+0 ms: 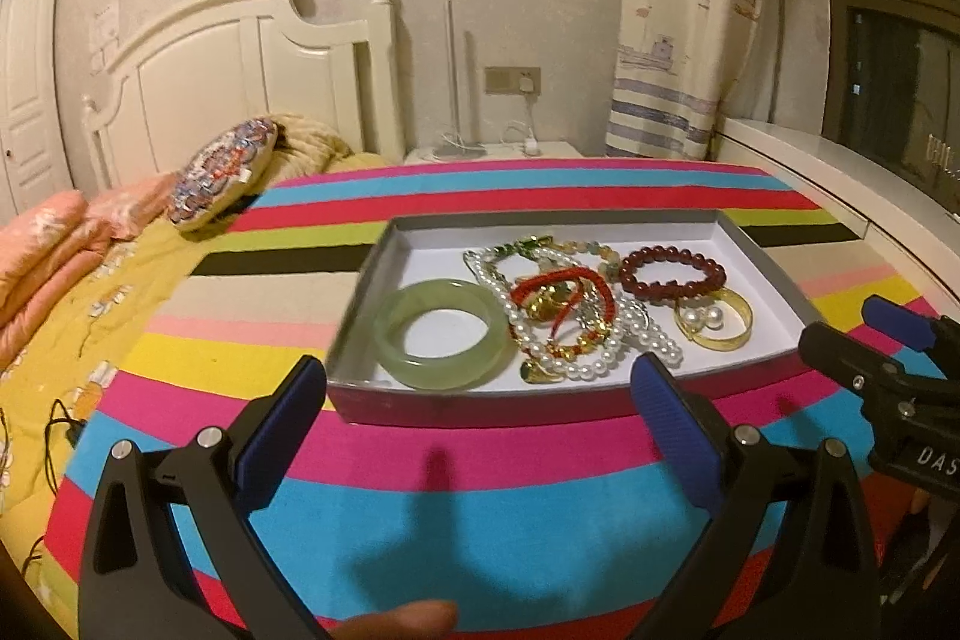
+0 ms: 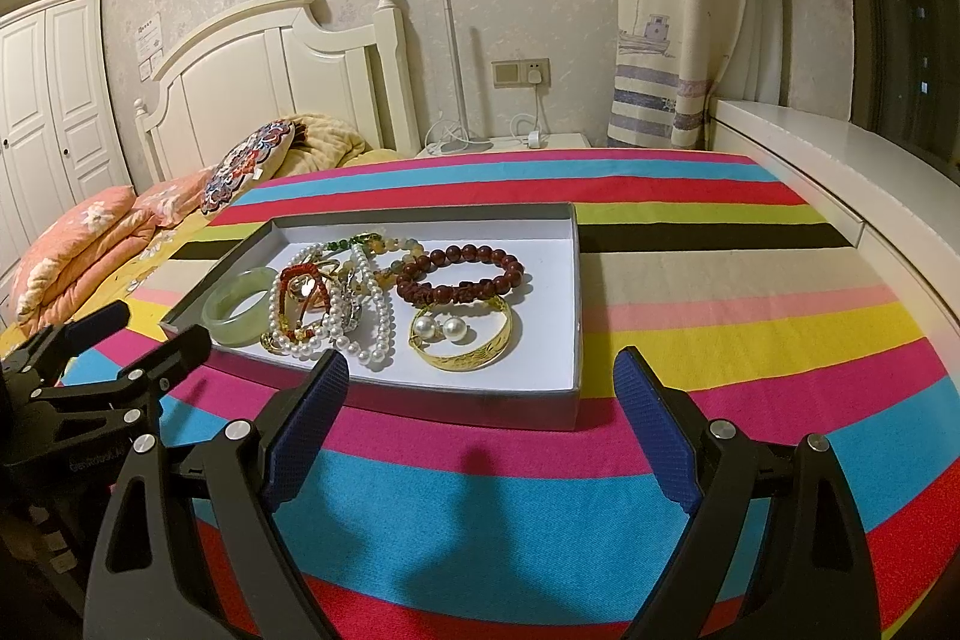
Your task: Organize jewelry
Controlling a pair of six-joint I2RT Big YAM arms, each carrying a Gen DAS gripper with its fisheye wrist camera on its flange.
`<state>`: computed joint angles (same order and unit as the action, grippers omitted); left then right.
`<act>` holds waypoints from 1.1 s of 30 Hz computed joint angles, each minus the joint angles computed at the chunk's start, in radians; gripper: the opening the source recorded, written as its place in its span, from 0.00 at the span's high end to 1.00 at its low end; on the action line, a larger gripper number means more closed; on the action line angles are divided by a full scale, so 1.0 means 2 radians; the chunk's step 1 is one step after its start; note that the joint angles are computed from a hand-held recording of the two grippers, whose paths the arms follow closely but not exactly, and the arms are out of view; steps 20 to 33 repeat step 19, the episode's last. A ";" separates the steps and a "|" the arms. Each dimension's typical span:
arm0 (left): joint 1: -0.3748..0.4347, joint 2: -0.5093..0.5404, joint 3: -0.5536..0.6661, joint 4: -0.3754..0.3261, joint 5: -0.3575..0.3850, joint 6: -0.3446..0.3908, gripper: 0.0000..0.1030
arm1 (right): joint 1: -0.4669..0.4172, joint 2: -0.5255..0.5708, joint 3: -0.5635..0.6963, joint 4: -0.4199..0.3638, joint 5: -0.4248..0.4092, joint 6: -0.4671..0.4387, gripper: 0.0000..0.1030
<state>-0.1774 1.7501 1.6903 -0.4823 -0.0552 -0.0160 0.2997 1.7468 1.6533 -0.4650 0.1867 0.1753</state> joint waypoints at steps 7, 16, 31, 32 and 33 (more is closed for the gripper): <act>0.002 -0.003 -0.003 0.004 0.010 -0.008 0.02 | 0.001 0.000 0.000 0.000 0.000 0.000 0.16; 0.009 0.023 0.059 -0.124 0.053 0.000 0.02 | 0.003 0.012 0.028 -0.052 -0.025 -0.003 0.16; 0.015 0.049 0.106 -0.208 0.048 0.000 0.02 | 0.005 0.038 0.080 -0.141 -0.054 -0.010 0.16; 0.015 0.049 0.106 -0.208 0.048 0.000 0.02 | 0.005 0.038 0.080 -0.141 -0.054 -0.010 0.16; 0.015 0.049 0.106 -0.208 0.048 0.000 0.02 | 0.005 0.038 0.080 -0.141 -0.054 -0.010 0.16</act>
